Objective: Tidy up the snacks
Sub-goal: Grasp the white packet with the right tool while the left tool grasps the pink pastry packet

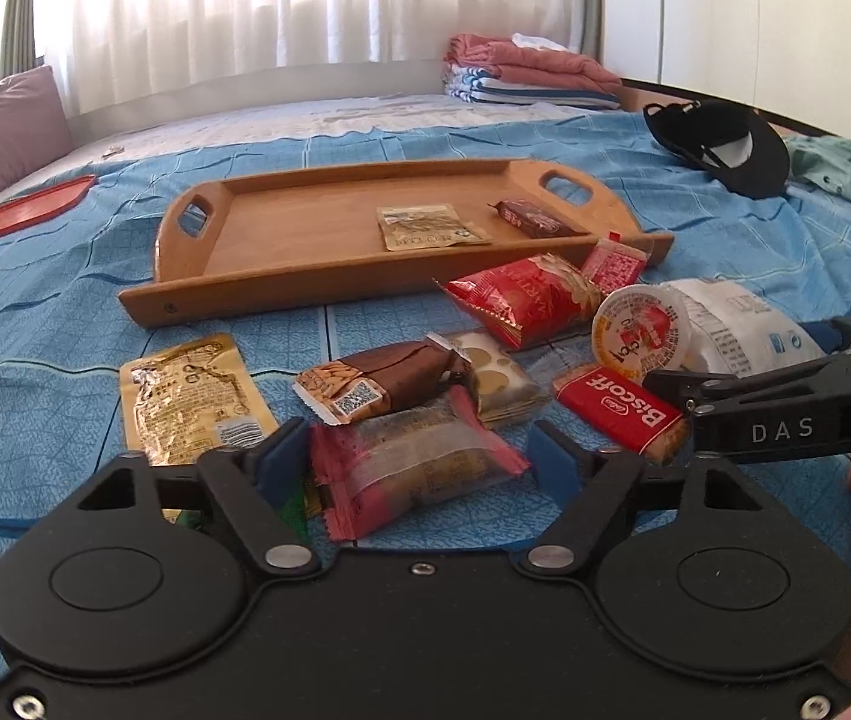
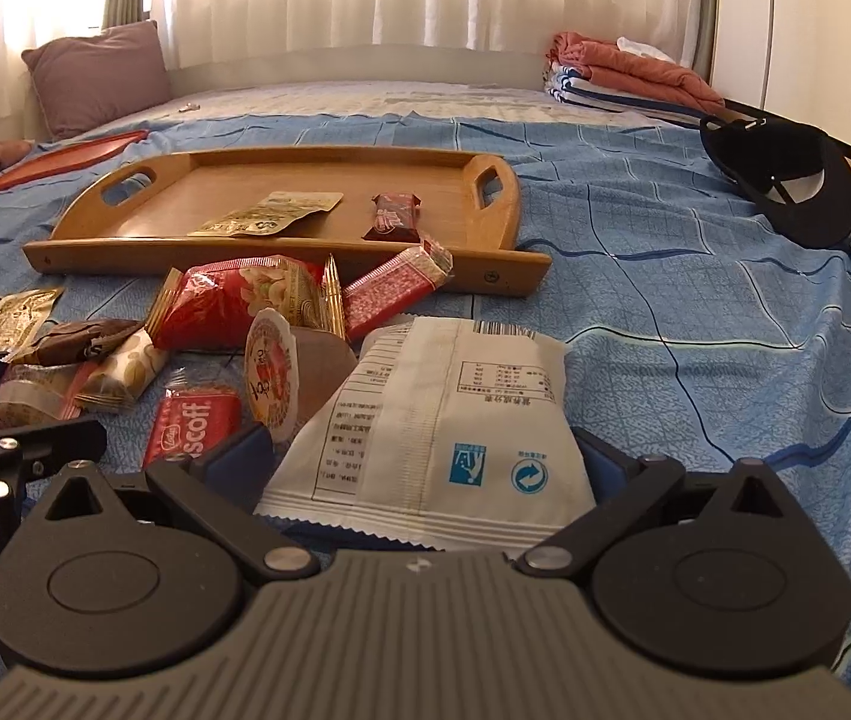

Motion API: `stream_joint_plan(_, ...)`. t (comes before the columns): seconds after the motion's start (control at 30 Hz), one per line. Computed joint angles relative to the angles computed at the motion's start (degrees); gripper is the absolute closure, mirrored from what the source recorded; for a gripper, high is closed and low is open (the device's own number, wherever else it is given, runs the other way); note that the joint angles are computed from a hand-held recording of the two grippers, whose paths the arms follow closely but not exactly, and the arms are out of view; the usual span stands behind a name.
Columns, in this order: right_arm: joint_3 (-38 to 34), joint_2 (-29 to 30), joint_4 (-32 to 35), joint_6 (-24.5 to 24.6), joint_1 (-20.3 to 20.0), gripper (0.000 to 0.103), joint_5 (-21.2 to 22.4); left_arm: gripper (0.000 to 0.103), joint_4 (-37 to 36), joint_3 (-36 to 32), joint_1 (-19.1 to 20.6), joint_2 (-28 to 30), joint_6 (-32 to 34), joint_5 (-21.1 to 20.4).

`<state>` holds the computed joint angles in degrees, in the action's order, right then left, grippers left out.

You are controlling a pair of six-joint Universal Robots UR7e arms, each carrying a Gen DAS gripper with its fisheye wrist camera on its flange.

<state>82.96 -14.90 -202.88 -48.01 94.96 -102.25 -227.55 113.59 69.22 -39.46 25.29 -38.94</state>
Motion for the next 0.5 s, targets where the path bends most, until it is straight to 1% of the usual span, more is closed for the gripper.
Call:
stream_joint_plan(0.07,-0.09,-0.01,0.25,0.29,-0.05,0.000,0.16,0.026,0.28,0.69,-0.17,-0.31,-0.88,-0.22)
stream_joint_plan(0.2,-0.05,0.07,-0.06,-0.03,-0.13,0.000,0.40,0.026,-0.57,1.30,-0.44,0.25,0.43,-0.47)
stream_joint_plan(0.27,0.04,0.01,-0.11,-0.01,-0.17,0.000,0.46,0.022,-0.85,0.83,-0.50,0.73,0.60,0.03)
stream_joint_plan(0.37,0.29,-0.12,-0.43,0.40,-0.24,0.000,0.73,0.019,-0.23,0.34,-0.70,0.94,-0.50,0.82)
stream_joint_plan(0.43,0.68,-0.31,-0.83,0.97,-0.34,0.002,1.16,0.019,-0.38,0.11,-0.81,1.21,-0.55,1.31)
stream_joint_plan(0.5,1.15,-0.56,-1.17,1.35,-0.52,0.008,1.80,0.023,-0.16,0.10,-0.88,1.21,-0.96,1.34)
